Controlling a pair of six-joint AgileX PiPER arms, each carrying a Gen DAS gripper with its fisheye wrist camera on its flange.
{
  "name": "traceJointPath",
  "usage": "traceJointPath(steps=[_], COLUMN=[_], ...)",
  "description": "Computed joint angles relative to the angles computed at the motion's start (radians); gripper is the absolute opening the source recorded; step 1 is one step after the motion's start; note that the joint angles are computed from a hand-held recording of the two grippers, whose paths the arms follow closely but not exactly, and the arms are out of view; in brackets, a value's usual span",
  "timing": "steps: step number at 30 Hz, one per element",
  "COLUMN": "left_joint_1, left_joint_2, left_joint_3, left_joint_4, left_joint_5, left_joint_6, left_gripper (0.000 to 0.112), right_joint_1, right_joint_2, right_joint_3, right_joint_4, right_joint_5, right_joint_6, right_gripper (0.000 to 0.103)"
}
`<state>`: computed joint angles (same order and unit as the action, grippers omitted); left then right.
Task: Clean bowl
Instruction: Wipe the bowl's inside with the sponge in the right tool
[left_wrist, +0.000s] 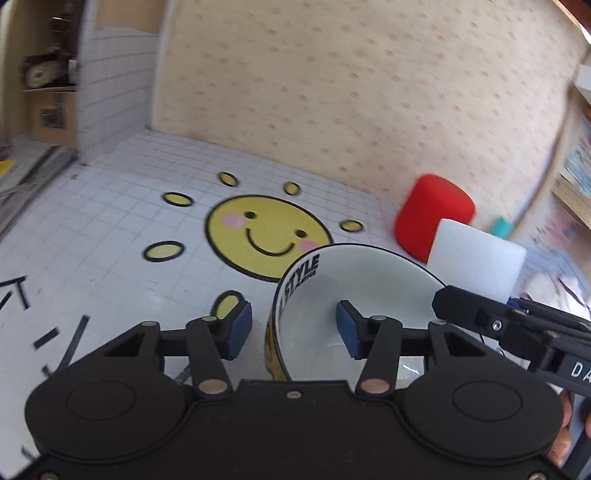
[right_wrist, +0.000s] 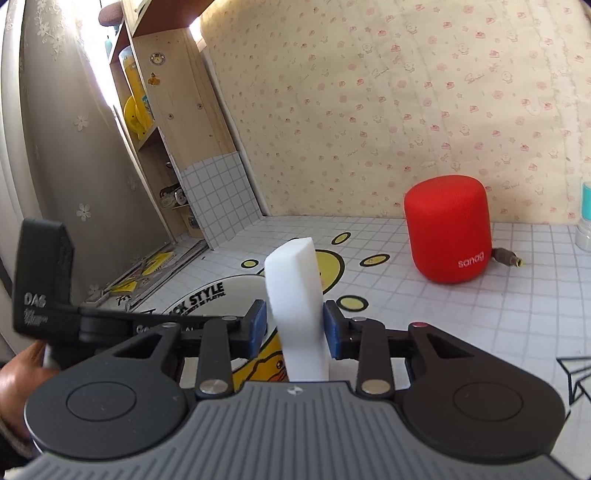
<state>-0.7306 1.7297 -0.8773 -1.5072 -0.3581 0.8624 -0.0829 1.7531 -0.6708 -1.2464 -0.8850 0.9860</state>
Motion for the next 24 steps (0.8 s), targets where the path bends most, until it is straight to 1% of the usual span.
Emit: traceJointPath(steps=[4,5,6,8,11,14,15,16,17,18,19,20,22,24], left_joint_1=[-0.058,-0.064,-0.065,-0.070,-0.070,-0.069,-0.068,-0.061,-0.051,-0.040,-0.026,-0.011,0.044,0.082], left_joint_2=[0.029,0.031,0.031,0.030,0.030,0.024,0.019,0.010,0.000,-0.010,-0.017,-0.024,-0.029,-0.023], left_joint_3=[-0.039,-0.042,-0.043,-0.037,-0.036,-0.033,-0.027,-0.019,-0.010,-0.001,0.001,0.001,-0.011,-0.037], left_joint_4=[-0.093,-0.102,-0.101,-0.077,-0.067,-0.070,-0.061,-0.045,-0.026,-0.007,0.000,0.001,0.019,-0.065], left_joint_5=[-0.088,-0.099,-0.102,-0.107,-0.099,-0.099,-0.105,-0.100,-0.092,-0.084,-0.069,-0.052,0.031,0.079], left_joint_6=[-0.032,-0.041,-0.056,-0.111,-0.080,-0.023,-0.006,0.004,0.012,0.020,0.034,0.053,0.112,0.255], left_gripper=[0.053,0.053,0.054,0.056,0.059,0.070,0.070,0.070,0.070,0.070,0.070,0.075,0.076,0.077], right_joint_1=[0.036,0.044,0.050,0.043,0.021,-0.006,-0.015,-0.023,-0.028,-0.034,-0.039,-0.043,-0.047,-0.048], right_joint_2=[0.040,0.042,0.042,0.043,0.040,0.035,0.031,0.028,0.025,0.023,0.022,0.022,0.029,0.035], right_joint_3=[-0.092,-0.101,-0.106,-0.100,-0.072,-0.040,-0.027,-0.017,-0.010,-0.003,0.001,0.003,-0.001,-0.010], right_joint_4=[-0.033,-0.031,-0.028,-0.018,0.010,0.022,0.025,0.028,0.031,0.034,0.033,0.031,0.025,0.019], right_joint_5=[0.031,0.042,0.049,0.036,0.002,-0.032,-0.043,-0.050,-0.054,-0.059,-0.062,-0.063,-0.068,-0.069], right_joint_6=[0.056,0.056,0.051,0.040,0.012,-0.011,-0.019,-0.025,-0.029,-0.032,-0.033,-0.033,-0.023,-0.007], right_gripper=[0.036,0.036,0.036,0.036,0.036,0.036,0.036,0.036,0.027,0.025,0.025,0.025,0.025,0.025])
